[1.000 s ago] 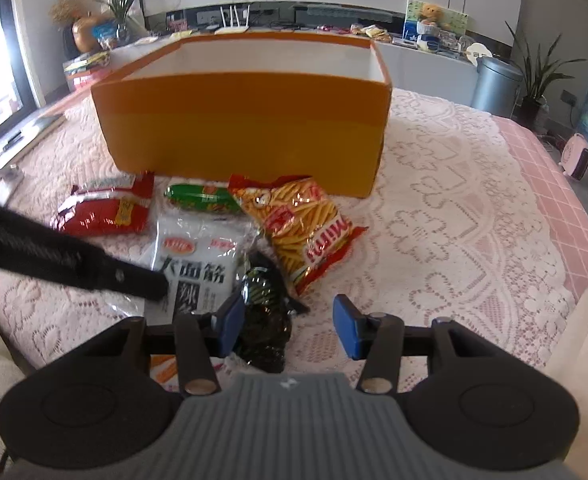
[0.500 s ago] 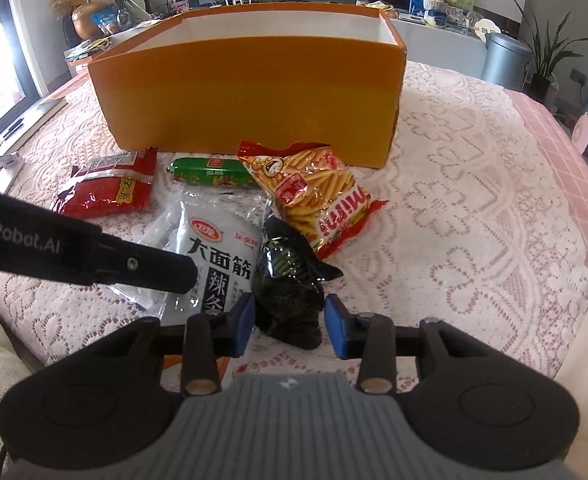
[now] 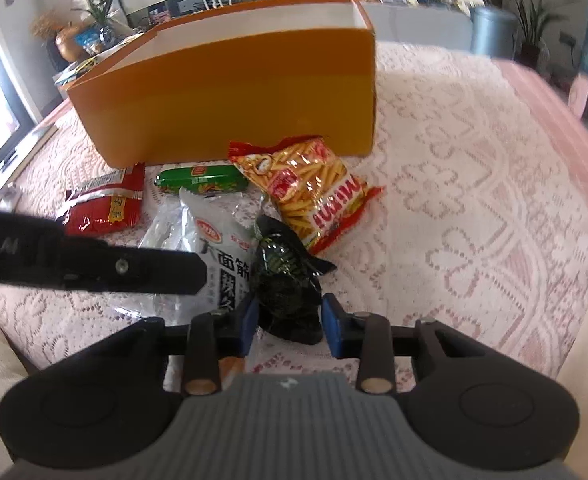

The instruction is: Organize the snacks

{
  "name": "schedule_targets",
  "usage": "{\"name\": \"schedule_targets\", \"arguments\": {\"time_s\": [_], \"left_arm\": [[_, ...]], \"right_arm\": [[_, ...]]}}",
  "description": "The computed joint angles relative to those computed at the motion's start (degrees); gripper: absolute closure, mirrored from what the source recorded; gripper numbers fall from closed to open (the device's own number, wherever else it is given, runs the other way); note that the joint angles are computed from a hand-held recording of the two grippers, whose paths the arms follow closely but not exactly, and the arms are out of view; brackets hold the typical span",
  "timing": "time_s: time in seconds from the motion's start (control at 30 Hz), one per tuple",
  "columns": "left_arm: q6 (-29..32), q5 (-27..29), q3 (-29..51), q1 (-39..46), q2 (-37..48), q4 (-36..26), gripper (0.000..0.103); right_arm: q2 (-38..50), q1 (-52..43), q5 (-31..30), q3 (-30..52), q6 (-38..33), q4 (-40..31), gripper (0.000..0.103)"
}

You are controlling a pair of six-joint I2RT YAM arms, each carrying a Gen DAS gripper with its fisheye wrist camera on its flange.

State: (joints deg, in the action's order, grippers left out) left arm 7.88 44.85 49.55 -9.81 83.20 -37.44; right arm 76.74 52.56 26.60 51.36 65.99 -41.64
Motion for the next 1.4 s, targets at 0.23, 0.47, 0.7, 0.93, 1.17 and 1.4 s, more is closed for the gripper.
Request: {"name": "schedule_targets", "arguments": {"time_s": [0.23,0.47,0.7,0.93,1.17,1.4], "left_arm": [[-3.6,-1.8,-0.3,-1.8,0.5,1.9,0.080],[-6.0,-6.2,0.8,-2.7,1.6,2.2,0.079],[-4.6,-8.0,0.5,-2.6,1.5,2.7,0.090],[-2.1,-7.7,0.9,-0.6,-0.8,2.4,0.093],[-1.4,-8.3,1.3,0.5,-1.2,2.3,0.093],[-1.0,-8.1,1.7,1.0,-0.8,2.0,0.093]], "right_arm": [[-3.3,-1.8,-4.3,-3.5,2.0,4.2,0.074],[-1.7,-0.3,-2.3,-1.6,-0.2,2.3,0.072],[0.1,1.3,2.8,0.6,-1.9,-0.8,0.060],[1.2,0.3,4.8,0.9,-6.5,1.2,0.059],[1.6,-2.5,1.5,0.1,-7.1,4.2,0.054],[1.3,-5.0,-2.6,-1.7,-4.3,7.7,0.064]]}}
